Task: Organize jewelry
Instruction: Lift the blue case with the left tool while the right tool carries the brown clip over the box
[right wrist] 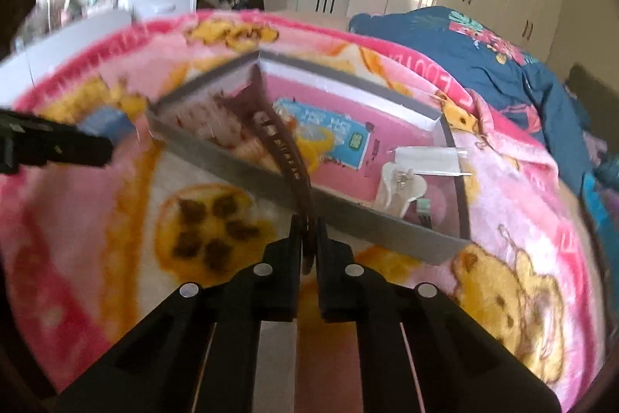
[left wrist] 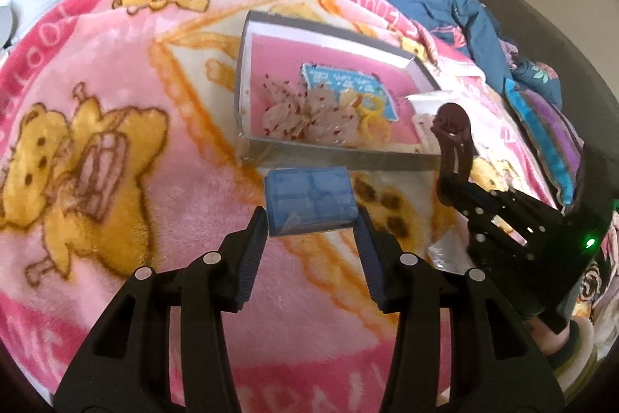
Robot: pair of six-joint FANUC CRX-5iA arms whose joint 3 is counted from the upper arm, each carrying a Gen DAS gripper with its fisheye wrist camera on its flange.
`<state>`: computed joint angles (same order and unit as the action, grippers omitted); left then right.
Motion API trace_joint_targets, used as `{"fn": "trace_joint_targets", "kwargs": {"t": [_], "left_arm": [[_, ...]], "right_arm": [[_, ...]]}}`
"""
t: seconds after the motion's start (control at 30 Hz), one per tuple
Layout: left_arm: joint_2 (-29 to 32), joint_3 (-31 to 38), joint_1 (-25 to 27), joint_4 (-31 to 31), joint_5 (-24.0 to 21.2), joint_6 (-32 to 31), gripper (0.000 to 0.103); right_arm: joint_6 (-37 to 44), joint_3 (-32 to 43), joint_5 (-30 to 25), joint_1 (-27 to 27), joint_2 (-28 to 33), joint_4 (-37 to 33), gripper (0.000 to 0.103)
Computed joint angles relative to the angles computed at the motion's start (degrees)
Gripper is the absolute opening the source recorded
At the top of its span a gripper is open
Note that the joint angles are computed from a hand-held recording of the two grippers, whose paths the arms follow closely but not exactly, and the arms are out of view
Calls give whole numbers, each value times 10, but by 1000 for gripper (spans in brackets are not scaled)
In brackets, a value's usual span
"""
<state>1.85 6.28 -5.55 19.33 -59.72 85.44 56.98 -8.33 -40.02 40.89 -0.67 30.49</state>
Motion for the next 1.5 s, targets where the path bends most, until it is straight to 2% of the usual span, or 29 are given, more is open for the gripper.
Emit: {"fn": "trace_joint_targets", "kwargs": {"t": [0.1, 0.23, 0.6, 0.87, 1.2, 1.5], "left_arm": [[-13, -5, -4, 0, 6, -1, 37], [-25, -6, -12, -1, 12, -3, 37], [-26, 40, -56, -22, 20, 5, 37], [1, 113, -92, -63, 19, 22, 37], [57, 201, -123, -103, 3, 35, 37], [126, 249, -124, -104, -7, 39, 37]], "right_arm": [[40, 14, 14, -17, -30, -101, 6], [45, 14, 20, -37, -73, -170, 6], [-35, -33, 8, -50, -168, -115, 6], [-45, -34, -7, -66, -195, -86, 6], [-18, 1, 3, -89, -177, -98, 6], [40, 71, -1, -115, -92, -168, 6]]}}
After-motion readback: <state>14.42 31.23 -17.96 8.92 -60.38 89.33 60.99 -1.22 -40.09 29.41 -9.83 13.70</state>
